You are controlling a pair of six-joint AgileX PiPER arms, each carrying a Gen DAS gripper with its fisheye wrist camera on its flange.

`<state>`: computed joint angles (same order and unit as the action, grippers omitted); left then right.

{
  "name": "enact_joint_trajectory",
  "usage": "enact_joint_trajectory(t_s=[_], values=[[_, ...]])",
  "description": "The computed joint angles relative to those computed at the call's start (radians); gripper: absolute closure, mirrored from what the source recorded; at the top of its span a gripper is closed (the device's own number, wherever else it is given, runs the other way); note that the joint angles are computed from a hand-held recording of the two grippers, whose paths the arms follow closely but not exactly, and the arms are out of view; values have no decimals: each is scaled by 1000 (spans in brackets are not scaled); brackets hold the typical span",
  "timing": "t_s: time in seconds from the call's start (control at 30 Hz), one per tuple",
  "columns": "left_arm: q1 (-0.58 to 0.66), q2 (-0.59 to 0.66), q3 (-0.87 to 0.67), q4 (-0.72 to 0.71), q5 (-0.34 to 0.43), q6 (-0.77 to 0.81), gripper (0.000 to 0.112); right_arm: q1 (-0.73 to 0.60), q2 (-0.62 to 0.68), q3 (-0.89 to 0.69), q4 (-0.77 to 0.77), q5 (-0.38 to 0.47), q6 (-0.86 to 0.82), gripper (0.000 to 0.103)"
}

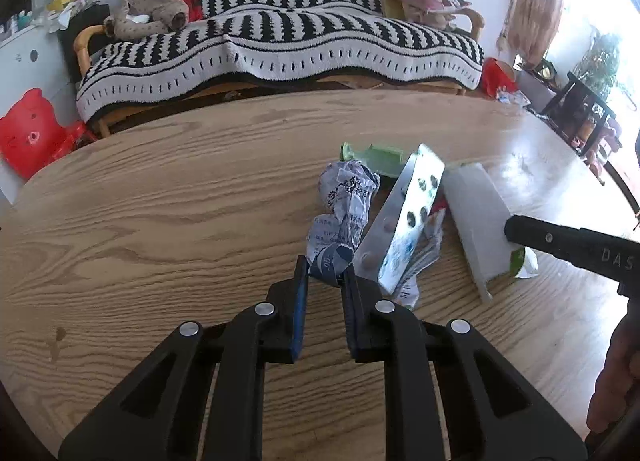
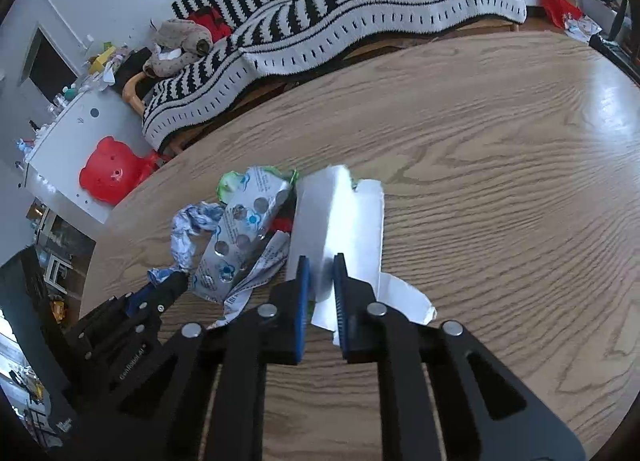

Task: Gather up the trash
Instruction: 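Grasp the crumpled grey paper with the left tool while the right tool grasps the white paper box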

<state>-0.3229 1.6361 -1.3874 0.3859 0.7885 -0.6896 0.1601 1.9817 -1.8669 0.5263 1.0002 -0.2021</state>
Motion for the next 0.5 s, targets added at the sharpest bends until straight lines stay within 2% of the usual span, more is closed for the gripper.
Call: enact_joint_trajectory(t_s=[0.17, 0.5], values=[[-10, -27, -20, 22, 43, -43, 97, -28, -56, 44, 33, -2, -46, 93], [-80, -55, -49, 42, 80, -82, 97, -99, -141, 122, 23, 43, -123, 93]])
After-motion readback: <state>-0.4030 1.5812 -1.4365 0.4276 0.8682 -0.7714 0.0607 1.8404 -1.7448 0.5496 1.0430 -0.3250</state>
